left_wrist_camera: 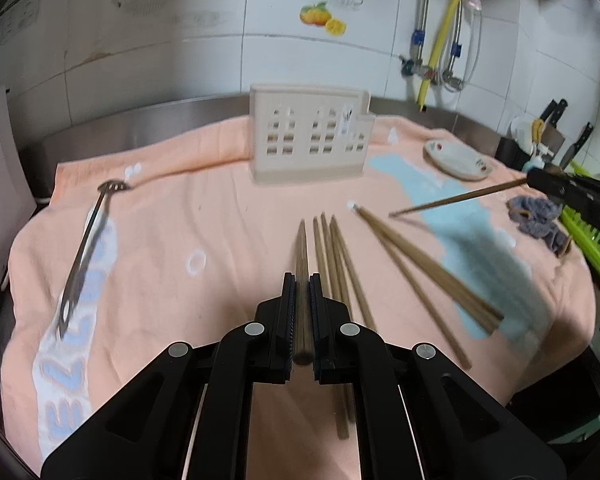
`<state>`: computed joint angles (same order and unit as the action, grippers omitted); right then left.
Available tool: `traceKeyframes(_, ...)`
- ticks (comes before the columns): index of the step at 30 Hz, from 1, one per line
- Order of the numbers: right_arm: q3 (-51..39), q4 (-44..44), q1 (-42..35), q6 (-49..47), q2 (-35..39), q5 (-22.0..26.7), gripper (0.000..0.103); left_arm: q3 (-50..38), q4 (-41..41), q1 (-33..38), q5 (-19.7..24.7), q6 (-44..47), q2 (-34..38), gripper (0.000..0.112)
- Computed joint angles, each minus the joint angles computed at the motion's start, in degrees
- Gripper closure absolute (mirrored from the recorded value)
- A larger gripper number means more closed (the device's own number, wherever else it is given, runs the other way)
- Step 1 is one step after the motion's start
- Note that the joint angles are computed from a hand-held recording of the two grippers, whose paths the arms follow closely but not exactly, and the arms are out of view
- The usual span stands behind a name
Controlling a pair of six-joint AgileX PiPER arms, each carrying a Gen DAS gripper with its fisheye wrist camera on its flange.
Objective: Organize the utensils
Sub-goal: 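Lift the chopstick with the right tool into the holder while the left tool inserts its own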
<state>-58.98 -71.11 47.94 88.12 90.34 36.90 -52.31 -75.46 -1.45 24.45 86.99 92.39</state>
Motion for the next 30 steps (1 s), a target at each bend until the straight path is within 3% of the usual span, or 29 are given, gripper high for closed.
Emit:
traceKeyframes(8, -12.9, 13.2, -6.5, -21.2, 1.6, -2.8, 0.097, -9.5, 11.4, -0.3, 3.2, -13.1, 2.0, 0.106)
traceKeyframes(16, -31.7, 32.9, -13.7, -47.3, 5.6, -0.5, 0.097, -23.8, 25.4, -2.1, 8.2, -28.4, 6.3, 0.106)
traceKeyframes(21, -47.8, 42.2, -17.4, -59.2, 12.9, 3.7, 0.097, -32.9, 30.3, -3.2, 11.1, -34.4, 8.1, 0.107)
traceKeyframes(30, -81.8, 49.1, -21.4, -69.3, 31.3, 14.4, 0.097, -53.6, 39.2, -6.2, 15.0, -44.9, 13.1, 0.107)
